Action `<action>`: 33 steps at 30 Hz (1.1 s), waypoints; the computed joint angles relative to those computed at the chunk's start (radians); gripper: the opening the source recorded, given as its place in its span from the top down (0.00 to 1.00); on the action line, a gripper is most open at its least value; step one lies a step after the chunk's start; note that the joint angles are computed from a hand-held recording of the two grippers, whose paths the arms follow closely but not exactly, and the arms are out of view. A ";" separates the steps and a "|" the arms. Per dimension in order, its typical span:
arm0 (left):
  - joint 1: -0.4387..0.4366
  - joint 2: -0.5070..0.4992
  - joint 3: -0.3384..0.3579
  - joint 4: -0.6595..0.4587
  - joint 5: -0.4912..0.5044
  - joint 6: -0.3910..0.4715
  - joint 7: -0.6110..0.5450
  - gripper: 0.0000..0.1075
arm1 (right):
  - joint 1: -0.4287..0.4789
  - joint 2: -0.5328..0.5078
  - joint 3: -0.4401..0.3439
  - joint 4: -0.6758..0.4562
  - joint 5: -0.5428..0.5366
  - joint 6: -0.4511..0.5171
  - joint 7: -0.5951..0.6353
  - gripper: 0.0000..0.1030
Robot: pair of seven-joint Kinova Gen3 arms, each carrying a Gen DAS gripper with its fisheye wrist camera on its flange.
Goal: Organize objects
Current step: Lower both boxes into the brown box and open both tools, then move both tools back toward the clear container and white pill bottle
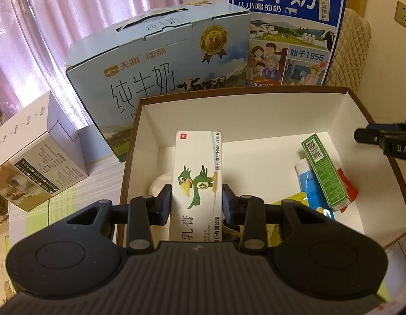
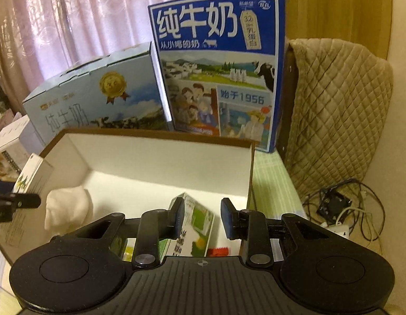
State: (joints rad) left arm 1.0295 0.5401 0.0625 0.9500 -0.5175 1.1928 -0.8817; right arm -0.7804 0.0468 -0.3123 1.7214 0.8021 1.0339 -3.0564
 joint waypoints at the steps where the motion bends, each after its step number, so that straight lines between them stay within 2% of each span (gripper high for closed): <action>1: -0.001 0.003 0.000 -0.003 0.001 0.001 -0.001 0.69 | 0.000 -0.001 0.000 0.001 -0.004 -0.002 0.001 0.73; 9: 0.005 0.023 -0.011 -0.030 -0.007 -0.016 -0.019 0.68 | 0.004 -0.013 -0.006 0.009 -0.014 -0.004 -0.006 0.73; 11: 0.017 0.017 -0.025 -0.017 -0.033 -0.044 -0.006 0.54 | 0.002 -0.017 -0.011 0.009 -0.008 0.000 -0.014 0.72; 12: 0.018 0.012 -0.026 -0.011 -0.039 -0.058 -0.004 0.38 | 0.001 -0.019 -0.013 0.007 -0.008 0.003 -0.015 0.72; 13: 0.022 0.006 -0.030 -0.004 -0.048 -0.071 0.004 0.32 | 0.000 -0.023 -0.016 0.007 -0.008 0.005 -0.015 0.70; 17: 0.025 -0.007 -0.024 -0.007 -0.059 -0.062 0.005 0.31 | -0.012 -0.042 -0.040 0.018 0.013 0.014 -0.040 0.54; 20: 0.023 -0.031 -0.017 0.014 -0.047 -0.052 0.026 0.28 | -0.023 -0.058 -0.063 0.027 0.023 0.019 -0.055 0.47; 26: 0.032 -0.091 0.010 0.093 -0.041 -0.004 0.099 0.25 | -0.055 -0.089 -0.121 0.039 0.028 0.049 -0.085 0.41; 33: 0.057 -0.190 0.067 0.207 -0.075 0.037 0.258 0.25 | -0.100 -0.111 -0.191 0.038 0.052 0.110 -0.147 0.39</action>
State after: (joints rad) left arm 1.0861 0.3500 0.1299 1.1568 -0.5928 1.2297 -0.6238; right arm -0.8801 -0.0640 -0.5032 1.7593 0.8539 1.1444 -3.2030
